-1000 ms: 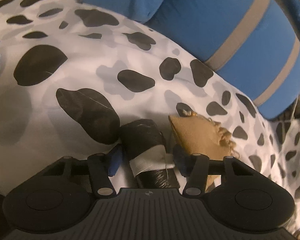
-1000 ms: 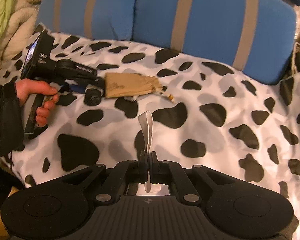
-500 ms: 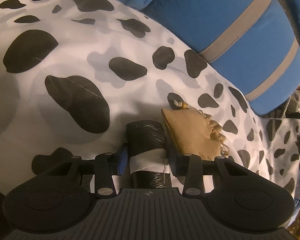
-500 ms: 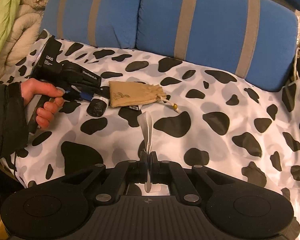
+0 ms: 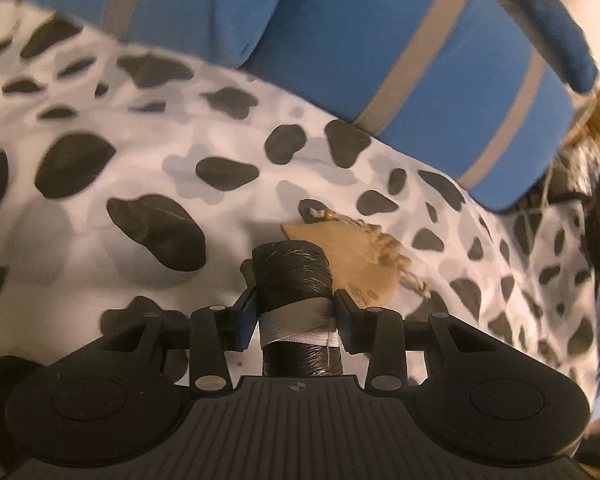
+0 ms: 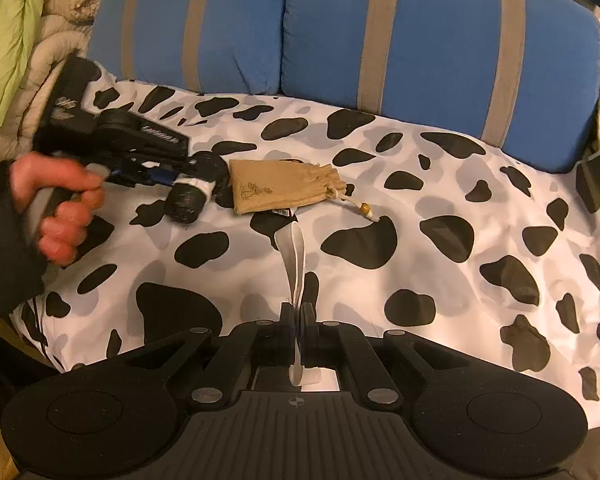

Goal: Organize soft objects
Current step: 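Carry the black cylinder and white strap with both tools over the cardboard box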

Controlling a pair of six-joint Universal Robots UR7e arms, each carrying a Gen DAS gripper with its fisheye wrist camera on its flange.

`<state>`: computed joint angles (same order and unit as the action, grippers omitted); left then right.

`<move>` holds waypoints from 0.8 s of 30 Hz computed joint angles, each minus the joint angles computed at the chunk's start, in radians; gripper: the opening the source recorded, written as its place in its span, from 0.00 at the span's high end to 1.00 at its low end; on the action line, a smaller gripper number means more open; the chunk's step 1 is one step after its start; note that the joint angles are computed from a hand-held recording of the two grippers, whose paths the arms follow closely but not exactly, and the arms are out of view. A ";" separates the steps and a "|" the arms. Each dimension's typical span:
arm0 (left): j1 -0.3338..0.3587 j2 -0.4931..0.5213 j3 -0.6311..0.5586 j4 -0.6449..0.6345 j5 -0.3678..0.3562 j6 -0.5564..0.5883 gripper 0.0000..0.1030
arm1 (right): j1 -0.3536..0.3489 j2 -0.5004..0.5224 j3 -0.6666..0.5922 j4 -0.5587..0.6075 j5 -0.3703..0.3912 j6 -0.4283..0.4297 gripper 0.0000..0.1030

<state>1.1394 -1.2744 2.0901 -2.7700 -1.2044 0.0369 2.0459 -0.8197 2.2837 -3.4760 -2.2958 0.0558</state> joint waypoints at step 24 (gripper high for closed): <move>-0.187 -0.381 0.305 0.089 0.046 0.112 0.62 | 0.069 -0.006 0.058 -0.006 -0.002 0.160 0.96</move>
